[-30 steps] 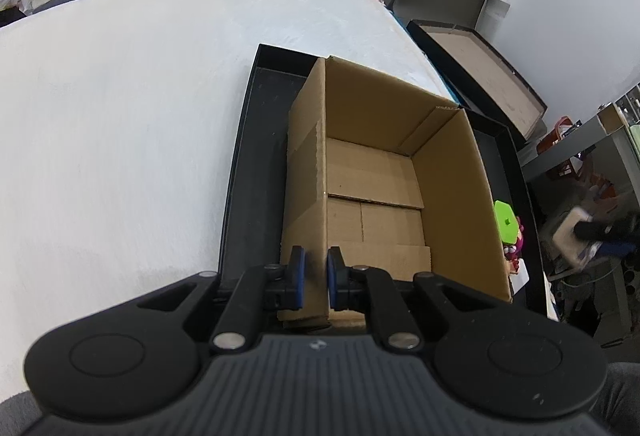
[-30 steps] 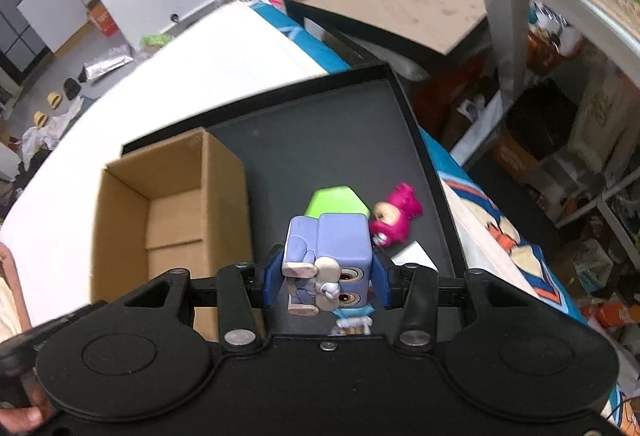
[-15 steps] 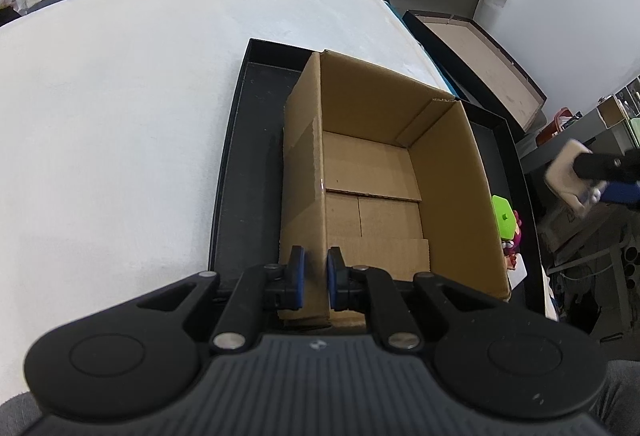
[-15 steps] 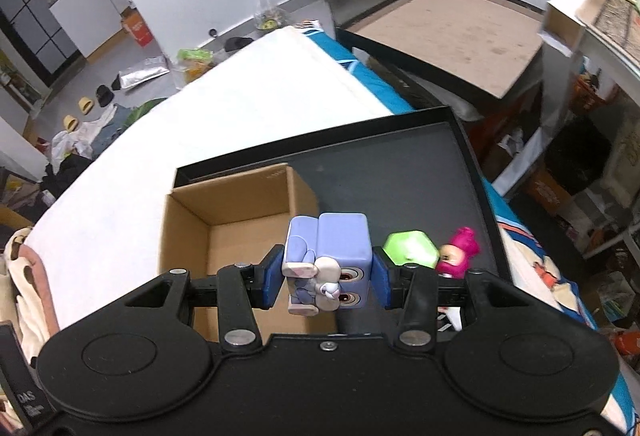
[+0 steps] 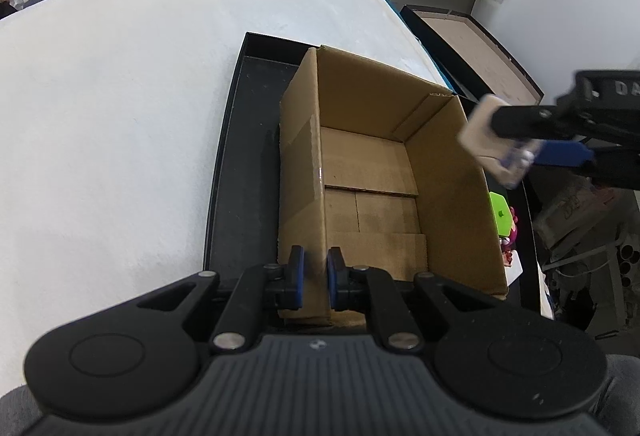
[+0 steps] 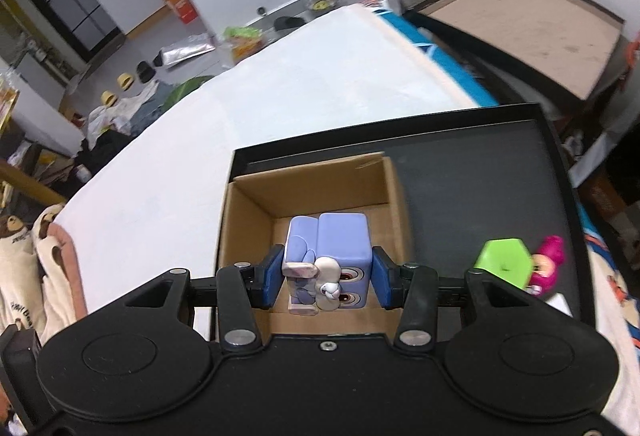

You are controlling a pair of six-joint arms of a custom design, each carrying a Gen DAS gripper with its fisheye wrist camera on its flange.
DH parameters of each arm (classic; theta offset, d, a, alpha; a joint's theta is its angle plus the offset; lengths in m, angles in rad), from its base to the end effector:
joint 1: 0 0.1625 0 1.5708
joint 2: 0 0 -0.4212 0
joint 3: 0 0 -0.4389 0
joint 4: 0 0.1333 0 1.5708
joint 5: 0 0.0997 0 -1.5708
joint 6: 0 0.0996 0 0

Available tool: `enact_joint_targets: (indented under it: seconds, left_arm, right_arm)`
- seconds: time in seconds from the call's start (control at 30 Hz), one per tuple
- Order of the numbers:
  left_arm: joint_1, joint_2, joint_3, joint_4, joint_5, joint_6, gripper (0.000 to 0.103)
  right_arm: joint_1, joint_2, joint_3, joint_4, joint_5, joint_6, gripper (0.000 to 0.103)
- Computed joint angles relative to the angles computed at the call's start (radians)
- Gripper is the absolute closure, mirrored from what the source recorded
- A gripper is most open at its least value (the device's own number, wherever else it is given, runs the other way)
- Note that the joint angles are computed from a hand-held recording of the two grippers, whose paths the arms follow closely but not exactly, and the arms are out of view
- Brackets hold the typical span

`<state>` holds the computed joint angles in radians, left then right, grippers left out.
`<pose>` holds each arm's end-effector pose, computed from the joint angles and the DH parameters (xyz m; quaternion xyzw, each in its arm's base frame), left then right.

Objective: Organize rigid objects
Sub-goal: 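Lift the lavender cube with the right gripper and release it into the box, then move the right gripper back to the white charger plug and grasp it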

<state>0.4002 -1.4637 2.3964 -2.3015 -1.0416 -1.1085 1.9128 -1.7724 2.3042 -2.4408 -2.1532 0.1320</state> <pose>-0.2848 -0.3198 0.1245 0.0562 0.9590 -0.1957 0.1972 0.2133 -0.3652 0.3072 0.0509 -0.9441 0.2232 0.2372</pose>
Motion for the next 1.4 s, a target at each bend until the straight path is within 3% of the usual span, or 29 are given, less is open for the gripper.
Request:
enact_joint_targets:
  seconds: [0.27,0.67,0.83,1.0,1.4]
  left_arm:
    - [0.014,0.001,-0.01,0.005,-0.019,0.018,0.092]
    - [0.031,0.018,-0.033,0.021,-0.037,0.042,0.092]
    - [0.03,0.022,-0.038,0.029,-0.035,0.037,0.092]
    - [0.032,0.022,-0.035,0.025,-0.032,0.023,0.092]
    - [0.02,0.019,-0.037,0.05,-0.017,0.021,0.093]
  right_arm:
    - [-0.024,0.078,-0.005,-0.051,0.056,0.001,0.059]
    - [-0.046,0.154,-0.014,-0.078,0.076,0.008,0.059]
    - [-0.085,0.16,-0.025,-0.055,0.143,0.055,0.058]
    - [-0.093,0.1,-0.017,-0.041,0.181,0.051,0.057]
    - [-0.109,-0.117,-0.007,0.075,0.153,0.005,0.052]
